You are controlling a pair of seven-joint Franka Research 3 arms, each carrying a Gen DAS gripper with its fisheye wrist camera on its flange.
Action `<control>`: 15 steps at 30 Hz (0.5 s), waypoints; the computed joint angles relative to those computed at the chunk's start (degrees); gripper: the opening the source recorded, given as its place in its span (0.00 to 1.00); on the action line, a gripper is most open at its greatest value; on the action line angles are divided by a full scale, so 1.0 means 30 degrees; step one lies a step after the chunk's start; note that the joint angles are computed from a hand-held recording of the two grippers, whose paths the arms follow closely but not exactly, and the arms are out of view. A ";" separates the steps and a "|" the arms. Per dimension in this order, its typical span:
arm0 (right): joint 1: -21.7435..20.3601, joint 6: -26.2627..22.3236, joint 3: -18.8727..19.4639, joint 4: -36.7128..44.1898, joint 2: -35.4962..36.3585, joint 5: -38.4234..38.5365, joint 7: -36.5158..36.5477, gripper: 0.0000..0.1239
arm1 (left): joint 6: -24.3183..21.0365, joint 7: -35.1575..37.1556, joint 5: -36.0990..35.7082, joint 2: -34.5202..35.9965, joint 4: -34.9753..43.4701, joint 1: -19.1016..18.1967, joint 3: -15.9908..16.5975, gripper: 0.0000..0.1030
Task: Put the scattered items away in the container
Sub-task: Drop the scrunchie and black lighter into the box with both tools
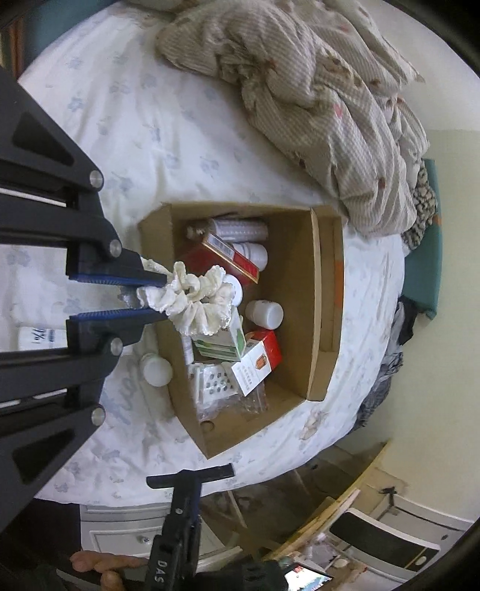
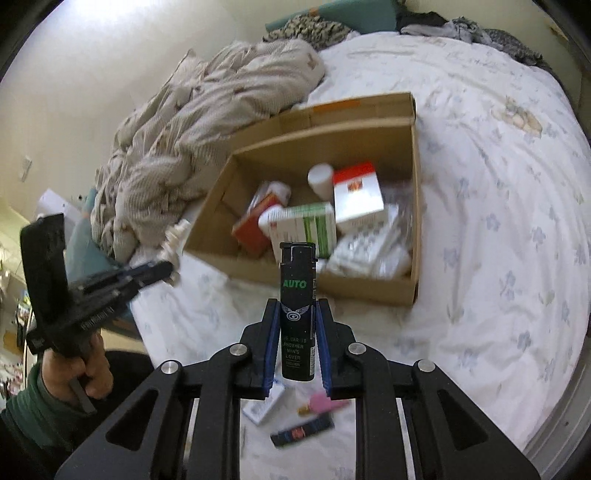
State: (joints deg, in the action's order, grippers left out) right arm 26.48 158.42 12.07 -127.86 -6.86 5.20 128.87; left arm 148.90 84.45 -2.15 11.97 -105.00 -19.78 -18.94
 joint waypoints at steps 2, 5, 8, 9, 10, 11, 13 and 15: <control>-0.0233 -0.0004 -0.0021 0.0618 0.0530 -0.0606 0.0453 0.16 | -0.0105 -0.0071 0.0763 0.0755 0.0956 -0.0284 0.0081 0.11; -0.0456 -0.0073 -0.0169 0.1643 0.1467 -0.1950 0.1537 0.16 | -0.0363 -0.0179 0.1782 0.2031 0.2594 -0.0679 0.0165 0.11; -0.0367 -0.0494 -0.0510 0.2617 0.2384 -0.3313 0.2617 0.16 | -0.0330 -0.0494 0.2293 0.3071 0.3671 -0.0856 0.0270 0.11; -0.0299 -0.0547 -0.0644 0.2871 0.2685 -0.3530 0.2852 0.16 | -0.0312 -0.0609 0.2459 0.3436 0.4044 -0.0916 0.0313 0.11; -0.0223 -0.0572 -0.0796 0.3075 0.2967 -0.3844 0.3190 0.16 | -0.0385 -0.0700 0.2521 0.3795 0.4395 -0.0935 0.0317 0.11; -0.0134 -0.0558 -0.0973 0.3200 0.3222 -0.4312 0.3692 0.16 | -0.0599 -0.0758 0.2423 0.4147 0.4705 -0.0894 0.0262 0.11; 0.0048 -0.0599 -0.1322 0.3436 0.3692 -0.5096 0.4545 0.17 | -0.1323 -0.0932 0.2191 0.4900 0.5433 -0.0868 0.0177 0.11; 0.0109 -0.0726 -0.1533 0.3534 0.4081 -0.4884 0.4545 0.16 | -0.1690 -0.0983 0.2157 0.5358 0.5851 -0.0908 0.0143 0.11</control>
